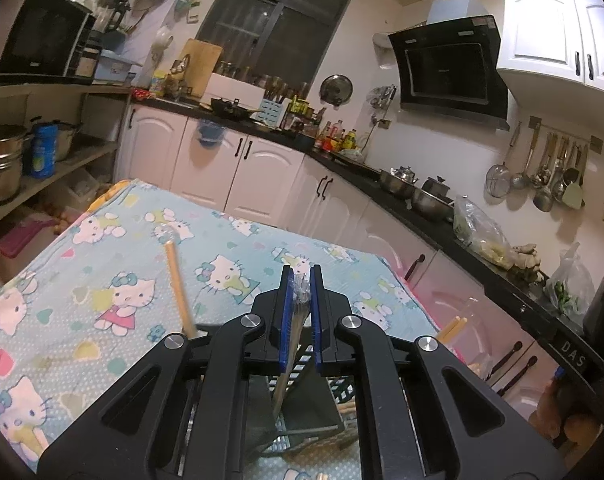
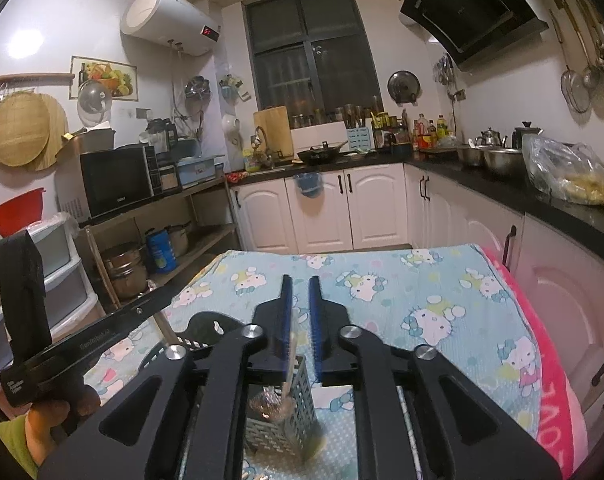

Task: Organize utensils
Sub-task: 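Lower the chopsticks into the caddy and open both tools, then move both open tools back over the loose chopsticks on the table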

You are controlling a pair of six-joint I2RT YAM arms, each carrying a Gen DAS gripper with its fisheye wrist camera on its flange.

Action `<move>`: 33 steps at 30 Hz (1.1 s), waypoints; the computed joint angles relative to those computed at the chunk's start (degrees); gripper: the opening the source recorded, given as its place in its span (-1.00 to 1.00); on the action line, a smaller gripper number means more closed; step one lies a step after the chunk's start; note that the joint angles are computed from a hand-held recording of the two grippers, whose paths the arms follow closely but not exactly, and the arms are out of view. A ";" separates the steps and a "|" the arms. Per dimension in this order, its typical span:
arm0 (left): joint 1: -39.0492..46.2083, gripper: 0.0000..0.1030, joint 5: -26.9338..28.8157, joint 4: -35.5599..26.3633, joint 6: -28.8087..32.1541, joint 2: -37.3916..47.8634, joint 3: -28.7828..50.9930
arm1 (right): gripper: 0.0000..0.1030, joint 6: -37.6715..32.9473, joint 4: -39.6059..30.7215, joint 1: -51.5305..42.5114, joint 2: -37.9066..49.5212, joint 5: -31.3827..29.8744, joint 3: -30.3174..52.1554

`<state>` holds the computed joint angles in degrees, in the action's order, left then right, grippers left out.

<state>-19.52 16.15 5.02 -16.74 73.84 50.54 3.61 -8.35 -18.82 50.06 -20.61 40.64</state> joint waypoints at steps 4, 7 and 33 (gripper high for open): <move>0.62 -0.83 0.37 -0.81 -0.19 -0.90 -0.70 | -0.66 -0.21 -1.17 -1.17 -0.75 -1.00 -0.15; 0.91 -0.80 0.65 -1.57 -0.15 -1.76 -1.18 | -0.57 -0.56 -2.44 -1.39 -1.56 -1.32 -0.39; 7.58 0.48 7.15 -10.51 1.72 -11.51 -7.32 | -0.02 -3.11 -11.46 -5.38 -10.62 -4.71 -3.52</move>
<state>-11.95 23.30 -5.48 -15.02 62.33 43.22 0.51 -19.81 -24.20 39.44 -25.32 37.12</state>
